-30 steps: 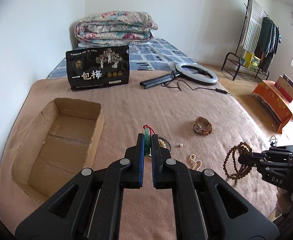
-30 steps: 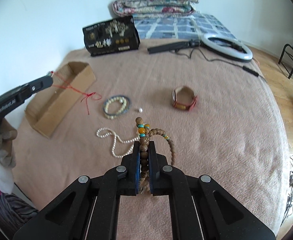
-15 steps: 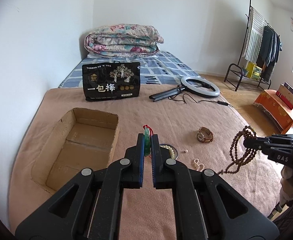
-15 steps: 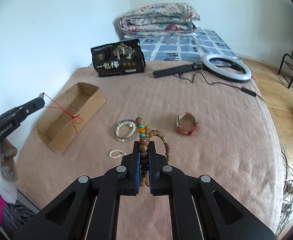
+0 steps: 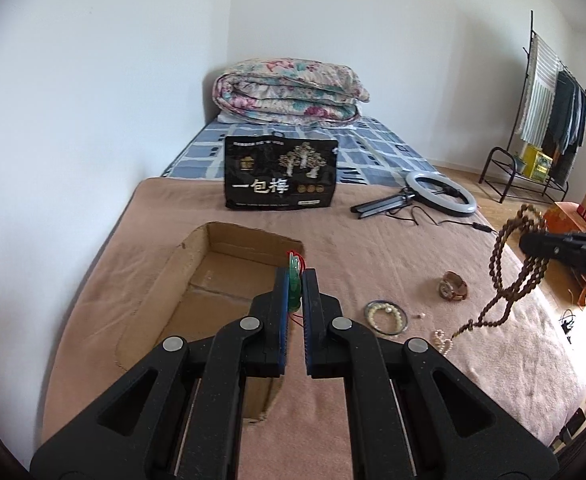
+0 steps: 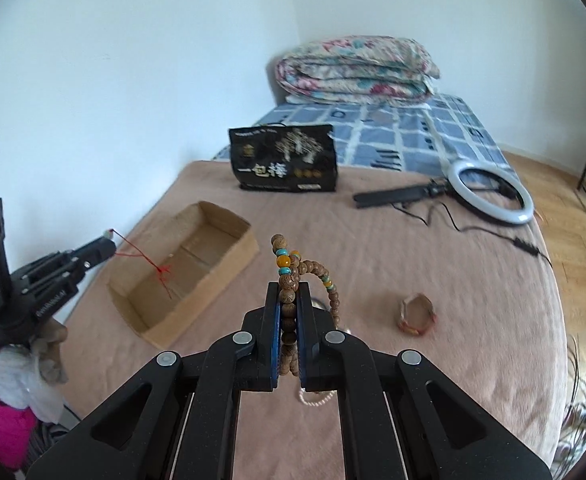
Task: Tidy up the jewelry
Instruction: 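Carry the jade pendant and brown mala over the cardboard box with both grippers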
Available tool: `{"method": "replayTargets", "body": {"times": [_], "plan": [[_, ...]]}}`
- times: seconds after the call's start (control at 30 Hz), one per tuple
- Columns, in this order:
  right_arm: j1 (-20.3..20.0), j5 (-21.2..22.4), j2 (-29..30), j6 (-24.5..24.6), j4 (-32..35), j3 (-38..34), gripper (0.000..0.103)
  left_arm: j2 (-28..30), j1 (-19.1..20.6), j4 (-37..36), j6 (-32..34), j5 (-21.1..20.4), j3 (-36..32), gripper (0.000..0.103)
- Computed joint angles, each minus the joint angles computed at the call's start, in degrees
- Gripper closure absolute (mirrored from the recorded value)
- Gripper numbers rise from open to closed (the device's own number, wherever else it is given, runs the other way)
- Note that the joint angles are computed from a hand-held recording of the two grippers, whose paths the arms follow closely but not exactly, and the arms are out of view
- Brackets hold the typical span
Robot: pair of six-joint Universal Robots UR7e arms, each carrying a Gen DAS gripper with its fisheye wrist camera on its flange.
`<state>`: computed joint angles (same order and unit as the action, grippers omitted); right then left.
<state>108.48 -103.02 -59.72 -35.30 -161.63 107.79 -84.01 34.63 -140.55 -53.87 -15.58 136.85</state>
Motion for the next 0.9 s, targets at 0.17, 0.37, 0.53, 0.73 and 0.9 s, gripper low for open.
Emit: {"method": "replayTargets", "body": {"times": [0.17,0.37,0.53,0.73,0.9], "plan": [[2.4,1.4,2.7,0.1,0.9,-2.7,0.098,-4.1,0.7,8.0,-6.0,1.0,0.6,0.099],[5.3,3.4,6.7,0.3,2.2,-6.1,0.098,-8.4,2.2,15.2,-11.0,1.1,1.2,0.099],[7.4,4.3,10.7,0.4,2.5,-9.1,0.098,-10.5,4.2,14.5,-11.2,0.0,2.0,0.099],[8.8,4.6,15.0,0.4,2.9,-12.2,0.098,-11.9,6.4,11.3,-10.0,-1.7,3.1,0.099],[9.3,3.8,18.8,0.8,4.0,-14.8,0.098,-11.3,8.3,8.7,-8.7,-3.0,3.3,0.099]]}}
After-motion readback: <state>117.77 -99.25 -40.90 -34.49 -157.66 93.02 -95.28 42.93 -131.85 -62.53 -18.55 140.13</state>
